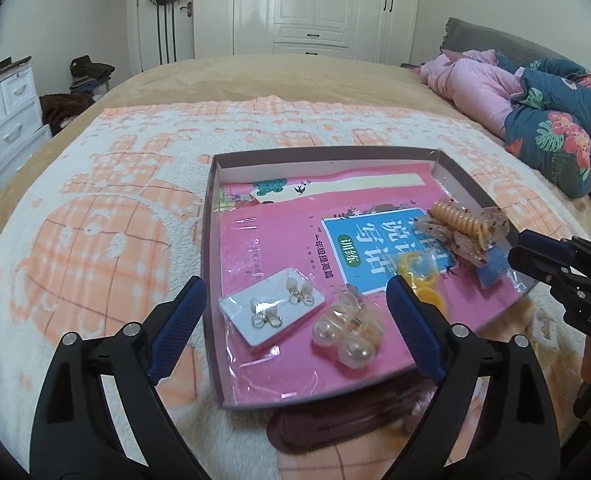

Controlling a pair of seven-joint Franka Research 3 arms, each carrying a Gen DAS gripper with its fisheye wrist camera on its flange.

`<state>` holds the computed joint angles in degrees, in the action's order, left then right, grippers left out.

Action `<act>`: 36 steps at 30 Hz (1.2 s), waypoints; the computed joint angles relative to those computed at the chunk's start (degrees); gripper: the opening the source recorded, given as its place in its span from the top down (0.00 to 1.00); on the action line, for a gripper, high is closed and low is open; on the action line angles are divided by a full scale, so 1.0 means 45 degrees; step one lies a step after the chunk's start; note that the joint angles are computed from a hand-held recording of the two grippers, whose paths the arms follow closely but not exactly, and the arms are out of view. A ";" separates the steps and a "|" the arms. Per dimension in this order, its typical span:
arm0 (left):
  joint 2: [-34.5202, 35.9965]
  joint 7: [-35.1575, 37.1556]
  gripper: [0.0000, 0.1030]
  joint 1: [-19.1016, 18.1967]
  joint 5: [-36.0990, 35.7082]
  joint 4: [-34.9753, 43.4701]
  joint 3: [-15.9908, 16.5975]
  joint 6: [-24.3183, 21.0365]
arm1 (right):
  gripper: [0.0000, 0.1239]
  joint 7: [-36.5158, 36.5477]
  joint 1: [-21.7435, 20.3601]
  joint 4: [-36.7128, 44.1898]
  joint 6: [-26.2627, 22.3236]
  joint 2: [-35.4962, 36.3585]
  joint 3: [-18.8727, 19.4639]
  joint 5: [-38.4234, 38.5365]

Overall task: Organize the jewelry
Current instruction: 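Withdraw both open tools from the tray toward the remaining clips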

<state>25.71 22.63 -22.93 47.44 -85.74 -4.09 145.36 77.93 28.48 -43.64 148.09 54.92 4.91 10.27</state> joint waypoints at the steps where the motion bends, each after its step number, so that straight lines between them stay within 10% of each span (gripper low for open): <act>1: -0.0103 -0.0115 0.18 -0.0042 0.0085 -0.0124 0.0028 0.0033 | 0.69 -0.0042 -0.0031 -0.0423 0.0205 -0.0241 0.0037 0.0055; 18: -0.1850 -0.1953 0.15 -0.0098 0.1644 -0.2266 -0.0496 0.0364 | 0.56 -0.0155 -0.0499 -0.7581 0.3470 -0.4378 0.0382 0.0784; 36: -0.2447 -0.2582 0.13 -0.0041 0.2039 -0.3239 -0.1116 0.0495 | 0.47 0.0082 -0.0353 -1.0316 0.4497 -0.5958 0.0141 0.0843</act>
<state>14.70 11.01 -23.11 56.61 -100.31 -9.11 147.59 78.30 26.90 -90.06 168.33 28.11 5.54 14.06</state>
